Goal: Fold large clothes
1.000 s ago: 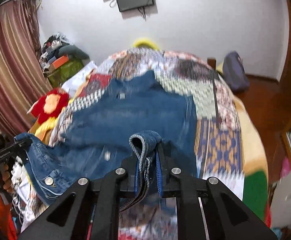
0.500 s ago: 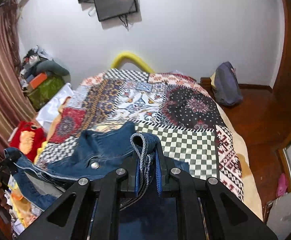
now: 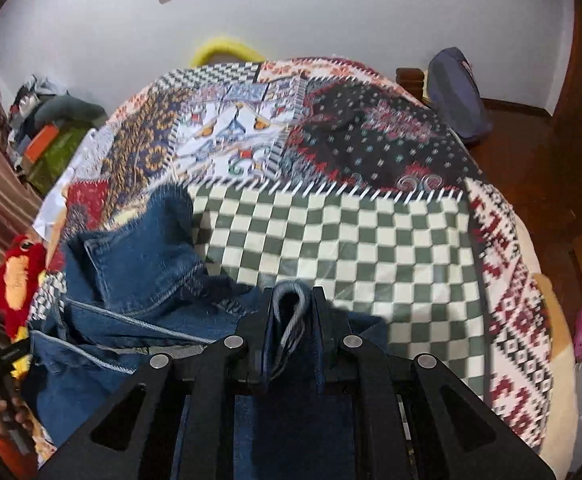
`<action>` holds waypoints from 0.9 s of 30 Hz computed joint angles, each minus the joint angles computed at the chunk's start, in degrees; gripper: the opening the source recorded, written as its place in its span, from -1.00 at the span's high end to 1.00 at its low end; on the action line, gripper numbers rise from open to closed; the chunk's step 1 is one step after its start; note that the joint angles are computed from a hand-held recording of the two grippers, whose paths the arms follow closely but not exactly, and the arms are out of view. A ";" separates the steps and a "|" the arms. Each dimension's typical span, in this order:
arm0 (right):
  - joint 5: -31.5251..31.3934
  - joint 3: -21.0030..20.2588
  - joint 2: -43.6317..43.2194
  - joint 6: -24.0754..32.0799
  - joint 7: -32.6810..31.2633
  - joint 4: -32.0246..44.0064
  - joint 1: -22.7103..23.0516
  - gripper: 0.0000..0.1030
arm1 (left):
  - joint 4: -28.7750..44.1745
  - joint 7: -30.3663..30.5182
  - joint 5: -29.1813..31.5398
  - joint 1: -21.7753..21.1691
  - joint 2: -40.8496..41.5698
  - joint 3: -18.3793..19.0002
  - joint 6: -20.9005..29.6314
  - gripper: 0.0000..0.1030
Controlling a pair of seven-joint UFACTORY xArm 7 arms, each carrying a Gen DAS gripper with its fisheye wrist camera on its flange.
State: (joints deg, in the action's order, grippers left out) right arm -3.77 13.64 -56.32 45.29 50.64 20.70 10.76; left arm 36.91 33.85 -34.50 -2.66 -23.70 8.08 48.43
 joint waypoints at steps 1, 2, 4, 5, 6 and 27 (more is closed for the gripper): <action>-1.80 1.32 -0.29 3.01 0.32 1.70 -1.35 0.79 | 0.82 -0.01 0.20 0.11 0.26 0.33 1.12 0.56; -5.36 5.05 -1.51 8.41 0.81 4.09 -4.89 0.79 | 1.54 -0.19 0.82 0.36 0.08 0.28 1.95 0.56; -10.11 6.69 -3.00 14.65 1.36 6.73 -6.24 0.79 | 2.42 -0.12 3.04 0.75 -1.50 -0.34 3.12 0.56; -10.38 5.08 -5.31 16.17 0.11 6.87 -5.16 0.79 | 2.56 -0.26 4.28 0.80 -2.59 -0.92 3.16 0.56; -9.84 3.88 -6.47 16.62 -0.74 7.00 -4.18 0.79 | 2.48 -0.30 5.73 0.79 -3.92 -1.52 2.94 0.55; 2.47 12.22 3.12 11.11 -2.12 10.35 11.97 0.78 | -6.36 -1.18 22.34 -1.31 -19.44 -2.74 -2.89 -0.70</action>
